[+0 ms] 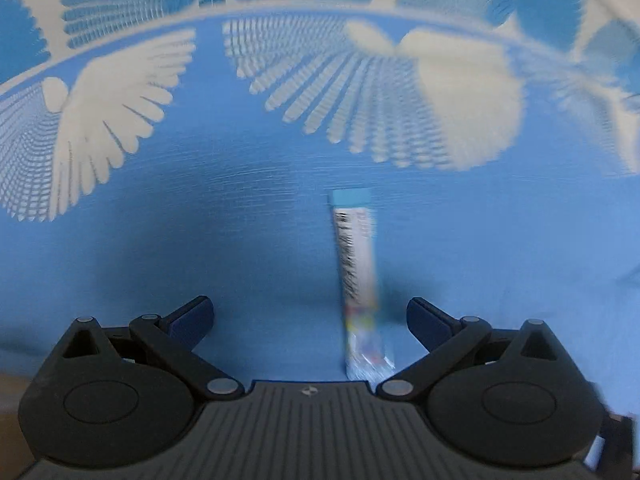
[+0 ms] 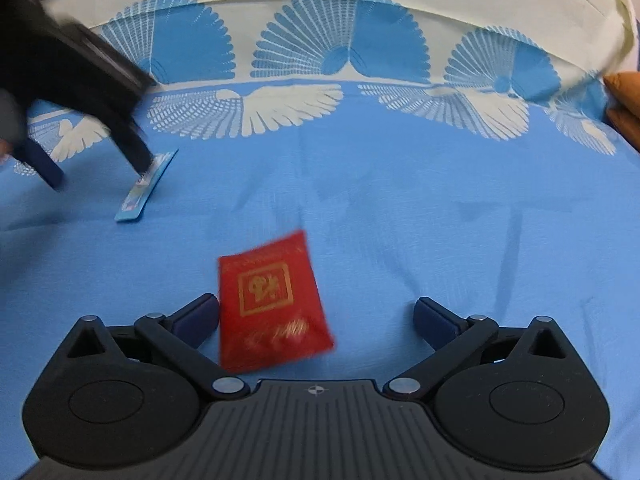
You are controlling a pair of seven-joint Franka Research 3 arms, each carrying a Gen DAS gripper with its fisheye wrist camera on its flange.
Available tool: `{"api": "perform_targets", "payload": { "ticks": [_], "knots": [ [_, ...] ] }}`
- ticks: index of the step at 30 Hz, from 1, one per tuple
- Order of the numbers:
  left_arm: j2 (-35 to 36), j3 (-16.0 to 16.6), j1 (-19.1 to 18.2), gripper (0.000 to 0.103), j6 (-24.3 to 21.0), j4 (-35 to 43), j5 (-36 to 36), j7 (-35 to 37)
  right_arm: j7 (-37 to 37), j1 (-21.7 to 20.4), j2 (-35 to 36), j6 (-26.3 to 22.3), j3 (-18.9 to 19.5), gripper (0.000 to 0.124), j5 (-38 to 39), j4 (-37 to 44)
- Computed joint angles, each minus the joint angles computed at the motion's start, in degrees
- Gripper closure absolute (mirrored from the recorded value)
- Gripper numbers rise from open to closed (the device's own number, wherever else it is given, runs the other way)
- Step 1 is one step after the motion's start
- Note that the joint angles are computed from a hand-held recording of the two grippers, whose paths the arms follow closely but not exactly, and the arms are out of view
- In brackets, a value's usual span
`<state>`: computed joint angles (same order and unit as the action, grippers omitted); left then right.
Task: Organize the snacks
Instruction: 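Grasp the blue stick packet with the left tool while the right tool grasps the red packet, then carry the blue stick packet with the left tool while the right tool carries the red packet to the box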
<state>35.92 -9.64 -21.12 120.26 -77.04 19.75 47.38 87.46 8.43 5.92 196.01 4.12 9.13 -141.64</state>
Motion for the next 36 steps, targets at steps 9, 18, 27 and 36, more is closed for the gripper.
{"api": "perform_targets", "payload": {
  "ticks": [9,18,27,36],
  "knots": [
    [-6.8,0.2,-1.2,0.086,10.0,-11.0,7.2,1.1,-2.1,0.8,-0.4,5.1,-0.1,0.082,-2.8,-1.9],
    [-25.3,-6.8,7.5,0.087,21.6,-30.7,4.5,1.6,4.4,0.5,-13.0,1.2,1.6,0.094,2.7,-8.2],
    [-48.9,-11.7,11.9,0.087,25.3,-47.8,-2.9,7.9,-6.4,-8.8,-27.5,-4.3,18.6,0.118,18.9,-12.4],
    [-70.8,-7.9,6.9,0.087,17.2,-59.4,-7.0,9.5,3.7,-0.9,-48.3,-16.7,16.4,0.118,17.9,-18.1]
  ]
}}
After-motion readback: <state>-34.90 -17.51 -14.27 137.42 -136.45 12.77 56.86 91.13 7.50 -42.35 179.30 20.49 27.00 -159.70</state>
